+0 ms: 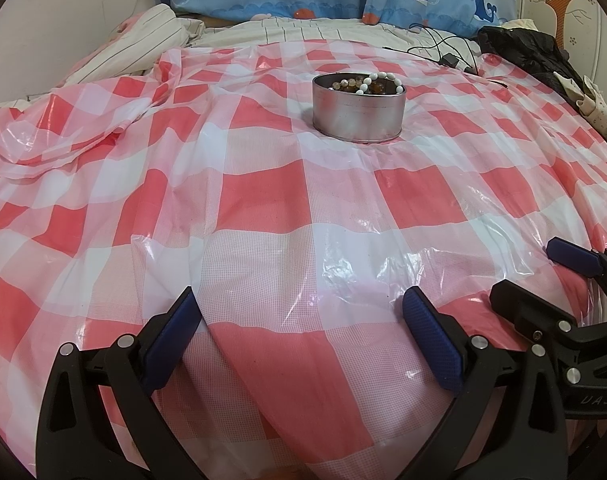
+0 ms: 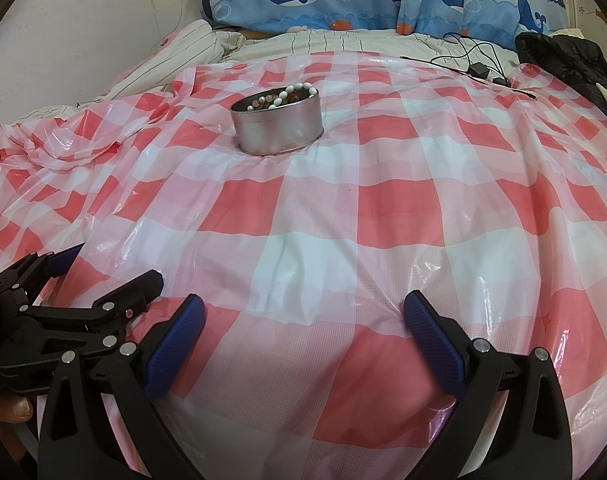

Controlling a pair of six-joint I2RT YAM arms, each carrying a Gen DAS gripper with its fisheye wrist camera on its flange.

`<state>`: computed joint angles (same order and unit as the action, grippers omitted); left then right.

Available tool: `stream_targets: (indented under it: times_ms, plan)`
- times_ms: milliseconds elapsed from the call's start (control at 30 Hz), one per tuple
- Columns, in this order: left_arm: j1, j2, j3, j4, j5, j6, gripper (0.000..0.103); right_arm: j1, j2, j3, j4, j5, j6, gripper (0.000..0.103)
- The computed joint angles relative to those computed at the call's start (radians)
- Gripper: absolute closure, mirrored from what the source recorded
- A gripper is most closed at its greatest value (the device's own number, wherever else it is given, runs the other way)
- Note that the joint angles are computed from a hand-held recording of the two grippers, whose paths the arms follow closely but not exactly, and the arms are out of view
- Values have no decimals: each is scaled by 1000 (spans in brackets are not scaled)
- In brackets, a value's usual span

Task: Organize jewelry

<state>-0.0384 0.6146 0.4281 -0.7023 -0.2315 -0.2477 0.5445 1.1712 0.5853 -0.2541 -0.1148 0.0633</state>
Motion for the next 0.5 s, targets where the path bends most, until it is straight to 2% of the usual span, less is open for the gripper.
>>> stream_targets:
  times_ms: [500]
  plan:
    - [3, 3, 0, 3, 2, 2, 7, 2, 1, 1, 0, 1, 0, 7]
